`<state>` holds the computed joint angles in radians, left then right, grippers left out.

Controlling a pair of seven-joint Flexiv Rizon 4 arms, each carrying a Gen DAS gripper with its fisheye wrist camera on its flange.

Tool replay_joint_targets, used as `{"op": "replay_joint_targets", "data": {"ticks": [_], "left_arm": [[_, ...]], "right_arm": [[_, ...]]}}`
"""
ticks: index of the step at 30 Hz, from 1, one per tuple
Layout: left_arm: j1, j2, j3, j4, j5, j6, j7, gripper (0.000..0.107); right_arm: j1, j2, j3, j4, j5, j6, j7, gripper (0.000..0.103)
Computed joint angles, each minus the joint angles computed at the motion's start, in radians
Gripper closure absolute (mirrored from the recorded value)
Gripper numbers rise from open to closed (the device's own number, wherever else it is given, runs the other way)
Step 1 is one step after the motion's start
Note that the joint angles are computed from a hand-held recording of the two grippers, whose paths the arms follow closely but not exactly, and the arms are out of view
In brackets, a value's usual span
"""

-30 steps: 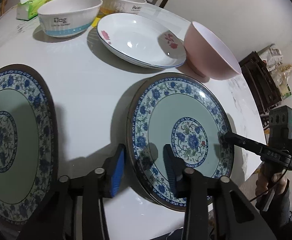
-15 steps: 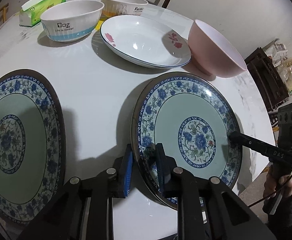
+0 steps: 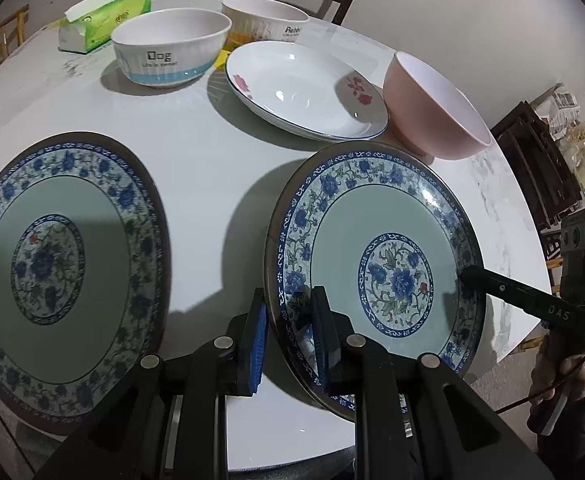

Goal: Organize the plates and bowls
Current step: 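Grip the rim of the smaller blue floral plate with the left tool, then lift the smaller blue plate onto the large blue plate, open left tool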

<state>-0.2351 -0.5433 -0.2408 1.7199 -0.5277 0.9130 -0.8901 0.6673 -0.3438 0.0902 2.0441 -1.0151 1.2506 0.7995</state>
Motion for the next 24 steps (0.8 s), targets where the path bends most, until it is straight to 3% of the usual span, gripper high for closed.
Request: {"op": "replay_joint_targets", "data": {"ticks": [16,24], "left_arm": [[0.043,0.034,0.006,0.027,-0.049,0.04,0.013,0.089],[0.074,0.039,0.019,0.021,-0.067,0.063,0.017,0.089]], "right_arm": [[0.025,-0.073,-0.014,-0.137,0.105,-0.018,-0.174,0.089],[0.047,-0.155,-0.036,-0.264,0.194,-0.009,-0.312,0.089]]}}
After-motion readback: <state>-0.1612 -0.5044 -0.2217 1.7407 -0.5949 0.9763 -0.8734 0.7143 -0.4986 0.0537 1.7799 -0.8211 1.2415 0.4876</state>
